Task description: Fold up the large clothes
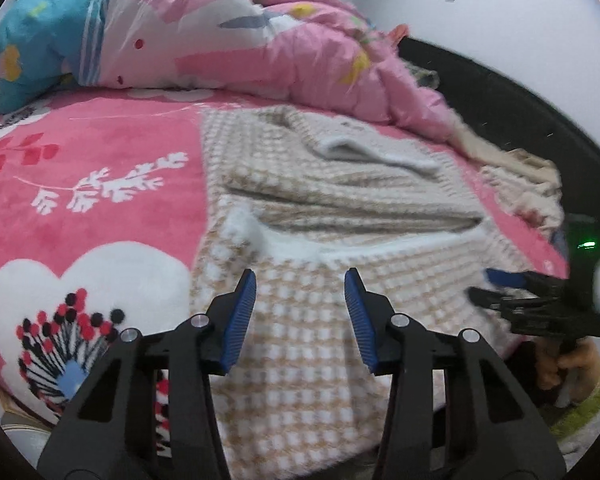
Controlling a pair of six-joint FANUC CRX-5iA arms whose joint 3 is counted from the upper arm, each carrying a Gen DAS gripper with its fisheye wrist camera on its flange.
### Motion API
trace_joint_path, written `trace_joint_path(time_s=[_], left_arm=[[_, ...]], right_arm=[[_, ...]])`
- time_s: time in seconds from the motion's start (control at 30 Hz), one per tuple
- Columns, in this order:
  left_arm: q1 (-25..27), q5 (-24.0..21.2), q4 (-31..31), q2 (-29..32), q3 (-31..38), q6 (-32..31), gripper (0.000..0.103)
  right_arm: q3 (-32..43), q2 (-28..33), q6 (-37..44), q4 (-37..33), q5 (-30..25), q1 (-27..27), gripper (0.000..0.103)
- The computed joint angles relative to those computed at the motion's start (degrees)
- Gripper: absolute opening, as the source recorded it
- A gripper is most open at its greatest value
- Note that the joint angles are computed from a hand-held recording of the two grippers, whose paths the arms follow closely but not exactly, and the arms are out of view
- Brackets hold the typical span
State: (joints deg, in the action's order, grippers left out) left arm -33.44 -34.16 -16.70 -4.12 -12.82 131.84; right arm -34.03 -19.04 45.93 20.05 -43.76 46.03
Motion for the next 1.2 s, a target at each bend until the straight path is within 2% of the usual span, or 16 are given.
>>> trace_joint_path(time_s=[0.13, 0.2, 0.3, 0.37, 0.5, 0.57, 0.63, 0.73, 0.83, 1.1, 1.2], left_arm=[[0.0, -2.0, -6.4, 1.7, 3.3, 6.3, 0.046], [0.6, -3.9, -7.8, 3.1, 5.2, 6.2, 0.047], [3.4, -3.7, -1.9, 5.4, 5.6, -0.1, 0.047], [5.2, -0.7, 3.9, 5.2, 3.3, -5.2, 0.045], [5.0, 3.4, 6.6, 2.1, -0.1, -8.7, 0.045], [6.6, 9.4, 16.5, -0.3, -5.5, -17.9, 0.045], [6.9, 11.5, 22.4, -1.1, -7.9, -23.8, 0.045], [6.0, 7.2, 16.7, 0.9, -4.3, -19.3, 0.045], [6.6, 4.9, 15.4, 2.7, -2.4, -17.0, 0.045], [11.3, 8.9, 32.0, 5.4, -6.3, -29.4, 0.046], [11.1, 7.2, 32.6, 4.9, -6.4, -30.4, 0.046]], right_arm=[[0.2, 0.3, -0.4, 0.2, -0.2, 0.2, 0.072], [0.1, 0.3, -0.9, 0.5, -0.3, 0.3, 0.072], [0.0, 0.4, -1.4, 0.9, -0.3, 0.5, 0.072], [0.0, 0.5, -1.6, 1.0, -0.5, 0.7, 0.072], [0.2, 0.6, -1.4, 0.9, -0.5, 0.6, 0.072], [0.1, 0.6, -1.5, 1.0, -0.5, 0.6, 0.072], [0.0, 0.5, -1.6, 1.1, -0.5, 0.6, 0.072], [0.1, 0.5, -1.5, 1.1, -0.5, 0.6, 0.072], [0.2, 0.6, -1.2, 0.9, -0.6, 0.5, 0.072], [0.1, 0.5, -1.3, 1.0, -0.4, 0.5, 0.073], [0.0, 0.5, -1.2, 0.9, -0.3, 0.5, 0.073]])
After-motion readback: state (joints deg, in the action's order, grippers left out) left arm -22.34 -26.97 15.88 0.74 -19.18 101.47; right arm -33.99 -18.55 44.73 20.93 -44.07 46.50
